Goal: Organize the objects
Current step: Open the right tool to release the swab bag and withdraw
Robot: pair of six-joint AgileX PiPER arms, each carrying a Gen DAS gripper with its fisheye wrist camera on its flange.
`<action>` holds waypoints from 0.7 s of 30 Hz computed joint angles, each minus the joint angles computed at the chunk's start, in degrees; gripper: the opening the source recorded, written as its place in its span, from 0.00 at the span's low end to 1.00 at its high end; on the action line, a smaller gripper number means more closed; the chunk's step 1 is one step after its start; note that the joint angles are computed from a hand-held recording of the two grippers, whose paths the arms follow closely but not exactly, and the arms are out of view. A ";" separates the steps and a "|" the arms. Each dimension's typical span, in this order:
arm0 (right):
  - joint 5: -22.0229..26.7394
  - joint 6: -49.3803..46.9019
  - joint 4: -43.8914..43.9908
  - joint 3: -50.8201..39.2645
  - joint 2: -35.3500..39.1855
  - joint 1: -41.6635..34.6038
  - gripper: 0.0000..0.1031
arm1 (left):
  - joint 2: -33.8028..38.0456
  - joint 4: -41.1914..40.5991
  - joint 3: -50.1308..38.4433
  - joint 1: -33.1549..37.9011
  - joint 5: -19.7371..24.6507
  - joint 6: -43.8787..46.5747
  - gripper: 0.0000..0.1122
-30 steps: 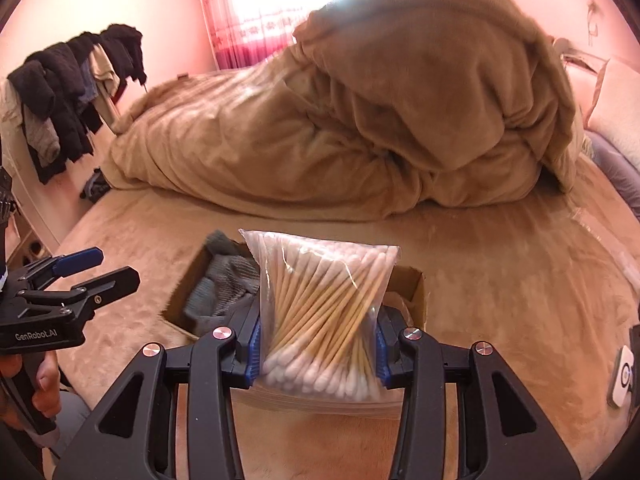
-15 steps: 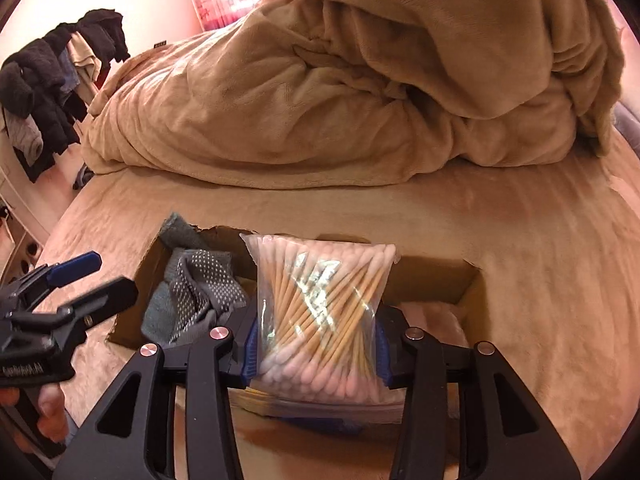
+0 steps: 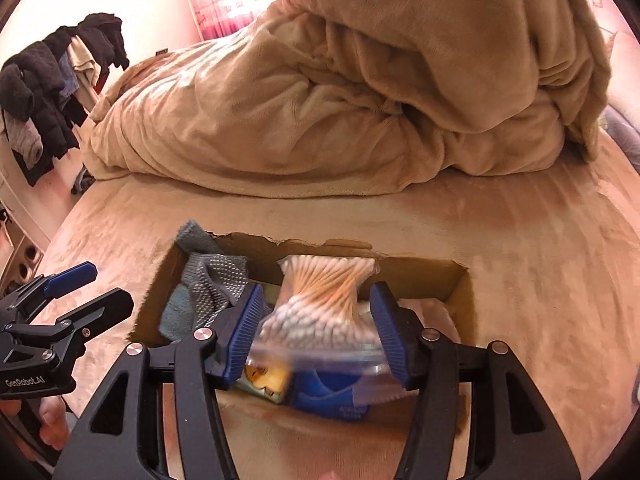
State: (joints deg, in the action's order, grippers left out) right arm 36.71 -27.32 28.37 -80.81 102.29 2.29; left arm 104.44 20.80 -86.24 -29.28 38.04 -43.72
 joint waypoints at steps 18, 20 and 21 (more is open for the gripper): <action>2.37 0.62 -0.99 16.89 -22.92 -2.71 0.57 | -15.31 12.99 10.66 -13.44 11.42 -17.57 0.84; 2.76 0.46 -1.10 18.75 -25.36 -3.22 0.57 | -16.33 13.44 11.34 -15.34 12.71 -18.61 0.84; 2.97 0.34 -1.12 19.55 -26.41 -3.49 0.57 | -16.80 13.86 11.69 -16.24 13.14 -19.22 0.84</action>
State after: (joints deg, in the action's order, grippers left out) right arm 39.69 -26.98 27.25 -61.27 75.88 -1.21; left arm 87.64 34.66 -74.55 -45.53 51.18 -62.94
